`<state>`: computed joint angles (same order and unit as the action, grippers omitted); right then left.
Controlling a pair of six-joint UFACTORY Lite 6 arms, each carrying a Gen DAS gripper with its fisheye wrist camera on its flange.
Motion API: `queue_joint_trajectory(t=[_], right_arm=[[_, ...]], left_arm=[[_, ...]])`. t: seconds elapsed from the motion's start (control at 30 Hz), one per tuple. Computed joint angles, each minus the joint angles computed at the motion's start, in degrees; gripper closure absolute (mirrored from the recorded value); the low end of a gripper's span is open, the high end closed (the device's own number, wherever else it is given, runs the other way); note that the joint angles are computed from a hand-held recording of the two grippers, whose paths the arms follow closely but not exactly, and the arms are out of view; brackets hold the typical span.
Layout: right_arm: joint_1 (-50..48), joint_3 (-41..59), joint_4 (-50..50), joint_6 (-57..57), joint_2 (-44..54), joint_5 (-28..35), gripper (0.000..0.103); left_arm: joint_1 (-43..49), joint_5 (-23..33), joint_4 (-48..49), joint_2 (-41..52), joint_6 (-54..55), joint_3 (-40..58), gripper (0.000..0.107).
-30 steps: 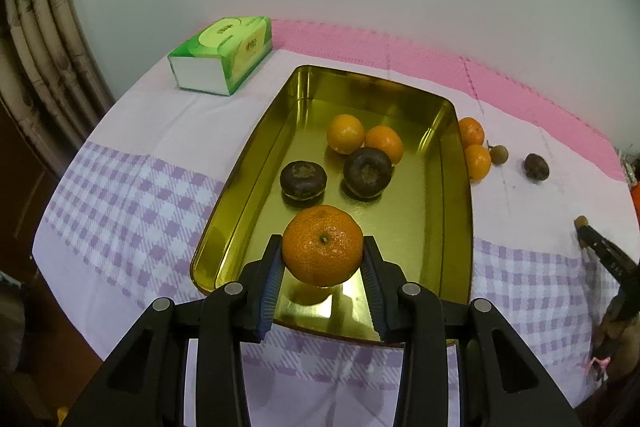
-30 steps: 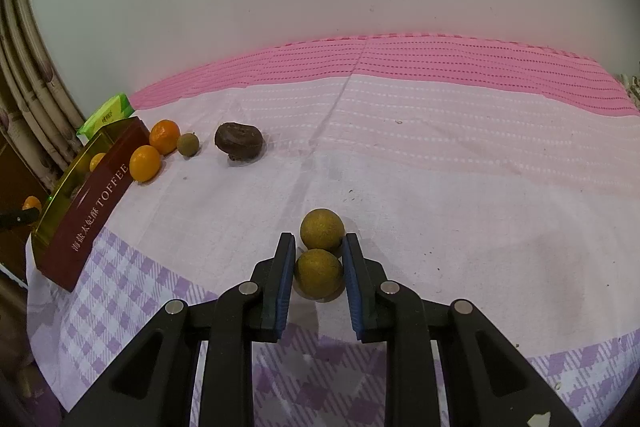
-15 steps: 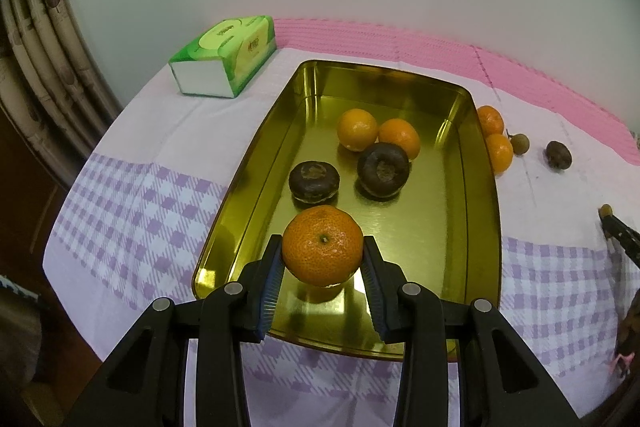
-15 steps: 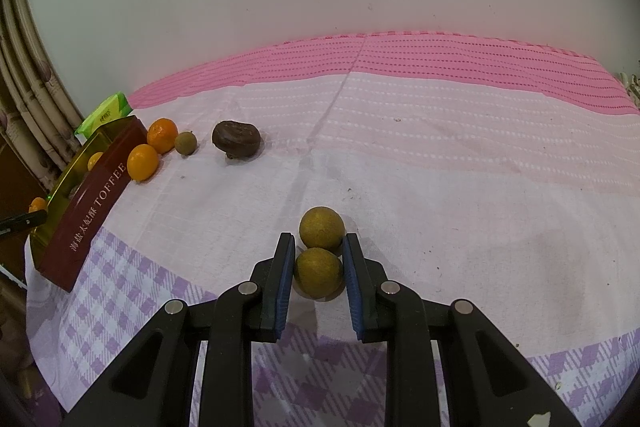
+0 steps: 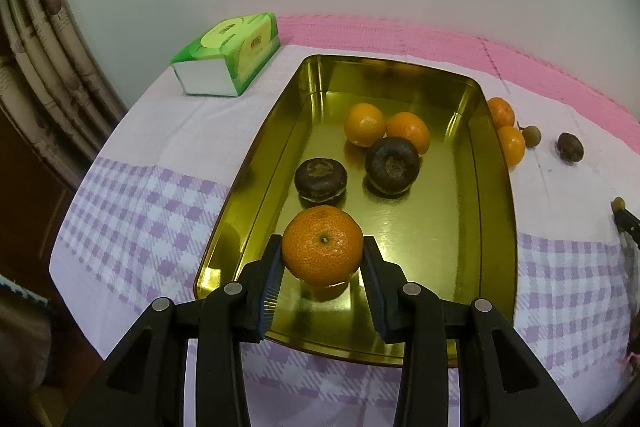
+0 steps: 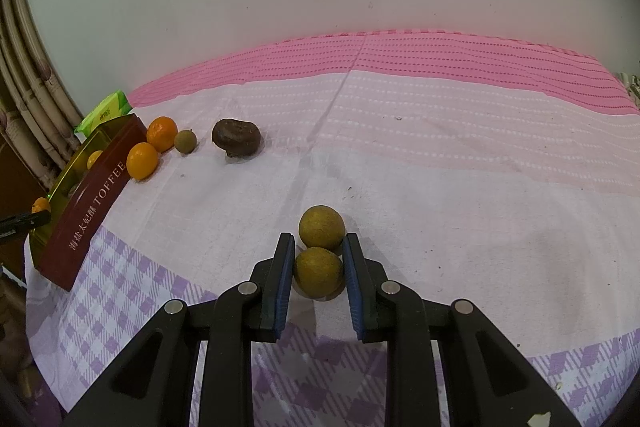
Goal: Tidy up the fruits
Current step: 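Carry the orange into the gold tray and open the left gripper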
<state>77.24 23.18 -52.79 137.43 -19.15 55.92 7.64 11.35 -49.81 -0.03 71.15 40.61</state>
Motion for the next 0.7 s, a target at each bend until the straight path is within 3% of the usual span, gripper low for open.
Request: queue_joint_trajectory(t=[0.47, 0.6, 0.7], right_arm=[[-0.47, 0.17, -0.17, -0.08, 0.53, -0.45, 0.081], [-0.22, 0.12, -0.15, 0.23, 0.8, -0.46, 0.081], [-0.38, 0.31, -0.2, 0.15, 1.08, -0.54, 0.081]], left_arm=[[-1.87, -3.69, 9.46, 0.51, -10.18, -0.25, 0.066], [-1.68, -3.59, 7.08, -0.37, -7.69, -0.91, 0.052], [-2.23, -4.97, 7.0, -1.43, -7.5, -1.79, 0.051]])
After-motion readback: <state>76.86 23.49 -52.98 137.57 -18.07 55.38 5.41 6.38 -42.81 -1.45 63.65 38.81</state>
